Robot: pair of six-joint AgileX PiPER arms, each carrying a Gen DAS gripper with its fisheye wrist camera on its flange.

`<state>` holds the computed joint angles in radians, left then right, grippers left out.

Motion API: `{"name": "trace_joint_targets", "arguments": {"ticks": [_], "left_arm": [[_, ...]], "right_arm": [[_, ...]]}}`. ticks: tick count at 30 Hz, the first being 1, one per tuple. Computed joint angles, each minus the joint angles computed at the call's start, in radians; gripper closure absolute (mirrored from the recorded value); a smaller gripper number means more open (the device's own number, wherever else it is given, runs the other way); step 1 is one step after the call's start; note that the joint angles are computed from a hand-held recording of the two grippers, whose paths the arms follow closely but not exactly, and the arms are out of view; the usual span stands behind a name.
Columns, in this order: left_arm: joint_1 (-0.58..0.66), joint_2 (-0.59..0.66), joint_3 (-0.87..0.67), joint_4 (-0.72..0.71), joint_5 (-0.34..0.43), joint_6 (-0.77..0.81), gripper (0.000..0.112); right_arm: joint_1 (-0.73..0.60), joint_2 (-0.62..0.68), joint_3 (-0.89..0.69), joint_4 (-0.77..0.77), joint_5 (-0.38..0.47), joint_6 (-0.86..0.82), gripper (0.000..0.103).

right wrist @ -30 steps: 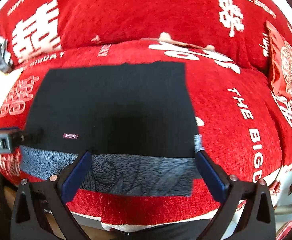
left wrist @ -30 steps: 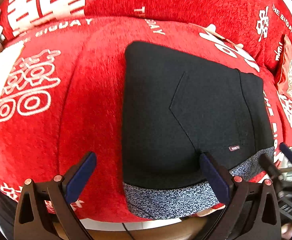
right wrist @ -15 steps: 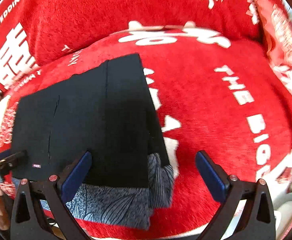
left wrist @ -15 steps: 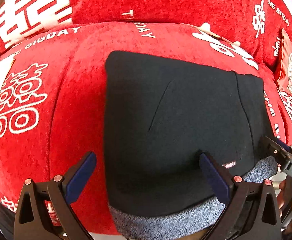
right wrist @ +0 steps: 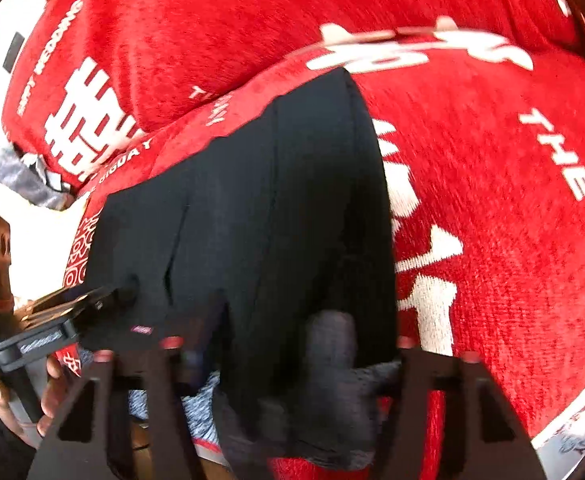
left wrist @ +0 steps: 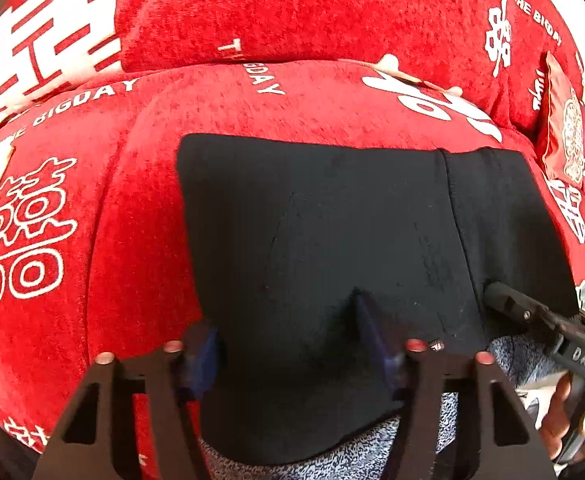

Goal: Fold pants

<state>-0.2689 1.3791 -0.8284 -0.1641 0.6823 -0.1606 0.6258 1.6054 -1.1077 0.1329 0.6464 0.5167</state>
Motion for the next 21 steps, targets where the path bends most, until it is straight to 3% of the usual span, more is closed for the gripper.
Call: {"name": "trace_joint_targets", "arguments": {"ticks": [2,9,15,21], "left_arm": [[0.022,-0.016,0.002,-0.020,0.011,0.025,0.065],[0.088,-0.065,0.014,-0.084,0.054,0.123,0.074],[0.248,-0.123,0.015,-0.170,0.142,0.259,0.074],[0.445,-0.189,-0.007,-0.150,0.234,0.371,0.074]], "right_arm": [[0.045,-0.001,-0.040,-0.098,0.045,0.098,0.052],[0.123,-0.034,-0.122,-0.172,0.102,0.193,0.054],[0.208,0.001,-0.263,-0.202,0.174,0.213,0.054],[0.297,0.079,-0.355,-0.194,0.173,0.240,0.054]]}}
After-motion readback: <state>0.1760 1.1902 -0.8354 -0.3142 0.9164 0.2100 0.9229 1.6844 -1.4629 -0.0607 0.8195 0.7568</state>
